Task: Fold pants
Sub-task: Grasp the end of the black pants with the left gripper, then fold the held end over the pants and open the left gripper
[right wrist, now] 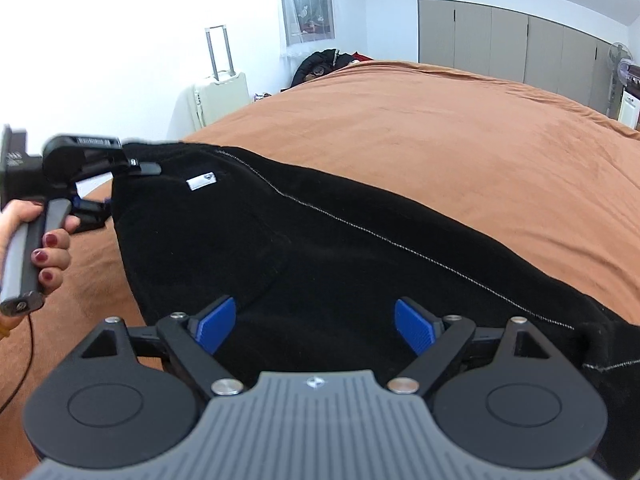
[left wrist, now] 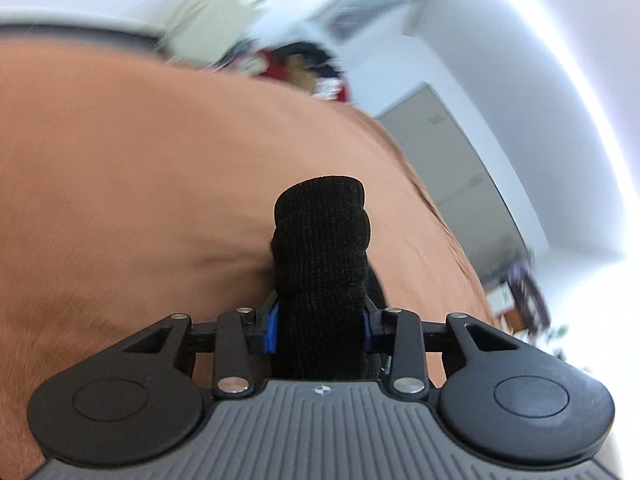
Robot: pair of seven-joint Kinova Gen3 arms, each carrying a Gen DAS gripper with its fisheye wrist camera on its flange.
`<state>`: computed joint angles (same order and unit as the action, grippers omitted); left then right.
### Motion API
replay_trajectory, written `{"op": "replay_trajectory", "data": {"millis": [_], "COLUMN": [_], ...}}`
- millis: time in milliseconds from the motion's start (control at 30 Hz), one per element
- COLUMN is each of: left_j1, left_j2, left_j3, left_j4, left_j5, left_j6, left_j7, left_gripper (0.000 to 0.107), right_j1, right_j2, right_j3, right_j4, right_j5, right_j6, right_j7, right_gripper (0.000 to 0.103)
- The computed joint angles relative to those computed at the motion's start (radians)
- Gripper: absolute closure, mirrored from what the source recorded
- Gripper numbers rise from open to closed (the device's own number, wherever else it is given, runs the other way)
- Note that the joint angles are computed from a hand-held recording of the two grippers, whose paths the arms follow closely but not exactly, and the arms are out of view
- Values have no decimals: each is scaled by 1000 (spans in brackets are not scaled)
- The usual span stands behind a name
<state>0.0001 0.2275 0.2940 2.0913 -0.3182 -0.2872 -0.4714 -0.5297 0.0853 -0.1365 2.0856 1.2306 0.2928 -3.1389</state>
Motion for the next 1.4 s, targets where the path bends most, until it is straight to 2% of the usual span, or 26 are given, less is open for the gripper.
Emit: {"op": "replay_trajectory", "data": {"millis": [67, 200, 300, 433, 567, 667, 733, 833, 900, 967, 1033, 1100, 1167, 1267, 1333, 1400], "left_j1": [93, 278, 417, 602, 788, 927, 975, 956, 959, 906, 893, 853, 822, 780, 698, 605], "left_j2": [-30, -64, -75, -72, -45, -19, -3, 5, 10, 4, 4, 1, -2, -15, -19, -23], "left_j3": [-63, -158, -211, -294, -393, -488, -520, -490, -490, -444, -431, -394, -358, -305, -219, -128], "left_j4": [-11, -60, -91, -96, -101, -105, -115, -114, -114, -115, -124, -137, -134, -119, -117, -117], "left_j5": [17, 49, 55, 54, 112, 219, 291, 396, 404, 388, 367, 349, 331, 295, 298, 361], "left_j6": [9, 57, 113, 177, 228, 267, 282, 284, 285, 293, 306, 326, 331, 339, 352, 369], "left_j7": [-71, -233, -355, -518, -680, -802, -884, -992, -1001, -1003, -1002, -995, -984, -968, -994, -1068], "left_gripper": [67, 67, 67, 66, 66, 66, 66, 66, 66, 66, 66, 66, 66, 66, 67, 67], "right_j1": [10, 98, 75, 76, 136, 143, 136, 159, 187, 170, 104, 55, 56, 110, 80, 25], "right_j2": [18, 51, 42, 16, -3, -19, -29, -52, -54, -40, -28, 17, 69, 169, 234, 282], "right_j3": [-11, -121, -94, -96, -148, -150, -144, -156, -161, -120, -31, 8, -25, -140, -136, -73], "right_j4": [-24, -62, -55, -36, -18, -11, -11, -14, -33, -69, -99, -177, -262, -396, -473, -530], "right_j5": [-57, -103, -85, -91, -97, -100, -84, -42, -32, -24, -1, -21, -50, -72, -99, -175], "right_j6": [14, 86, 105, 168, 224, 285, 328, 345, 303, 248, 177, 160, 191, 275, 356, 438], "right_j7": [46, 53, -14, -67, -116, -161, -189, -202, -175, -134, -107, -32, 50, 172, 253, 334], "right_gripper": [19, 19, 19, 18, 18, 18, 18, 16, 15, 15, 15, 15, 15, 15, 15, 15]}}
